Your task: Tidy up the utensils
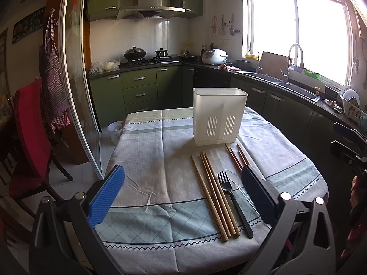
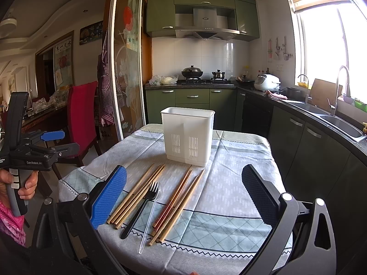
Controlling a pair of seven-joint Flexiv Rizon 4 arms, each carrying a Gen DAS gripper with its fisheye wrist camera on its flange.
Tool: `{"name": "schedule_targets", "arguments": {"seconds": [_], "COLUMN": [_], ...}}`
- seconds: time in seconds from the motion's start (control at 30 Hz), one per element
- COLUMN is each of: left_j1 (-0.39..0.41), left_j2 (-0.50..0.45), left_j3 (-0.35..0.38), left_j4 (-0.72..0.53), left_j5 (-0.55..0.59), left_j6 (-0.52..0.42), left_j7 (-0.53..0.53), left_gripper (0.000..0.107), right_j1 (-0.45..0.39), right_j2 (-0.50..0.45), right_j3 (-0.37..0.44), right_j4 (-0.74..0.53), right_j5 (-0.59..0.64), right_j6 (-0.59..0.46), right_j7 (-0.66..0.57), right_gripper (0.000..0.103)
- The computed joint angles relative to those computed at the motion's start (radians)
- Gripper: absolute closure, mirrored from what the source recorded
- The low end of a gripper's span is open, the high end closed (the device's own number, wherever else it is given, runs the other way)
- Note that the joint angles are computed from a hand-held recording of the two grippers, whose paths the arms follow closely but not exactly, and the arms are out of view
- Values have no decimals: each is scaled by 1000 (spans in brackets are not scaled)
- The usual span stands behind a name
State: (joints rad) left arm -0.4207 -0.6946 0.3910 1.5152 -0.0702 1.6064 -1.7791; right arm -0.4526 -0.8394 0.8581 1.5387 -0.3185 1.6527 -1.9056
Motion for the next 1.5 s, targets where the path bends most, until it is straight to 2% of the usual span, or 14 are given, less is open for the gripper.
{"name": "schedule_targets", "arguments": {"seconds": [1.5], "left_j1": [6], "left_j2": [7], "left_j3": [-8], "left_j4": [16], "left_j5": [-1], "left_j6": [7], "left_j7": [1], "left_gripper": [9], "right_j1": [9], "right_j2": [1], "right_j3": [-8], "right_j4": [-5], "right_j5": [20], "right_j6": [-7], "right_j7": [-12], "right_gripper": [4]}}
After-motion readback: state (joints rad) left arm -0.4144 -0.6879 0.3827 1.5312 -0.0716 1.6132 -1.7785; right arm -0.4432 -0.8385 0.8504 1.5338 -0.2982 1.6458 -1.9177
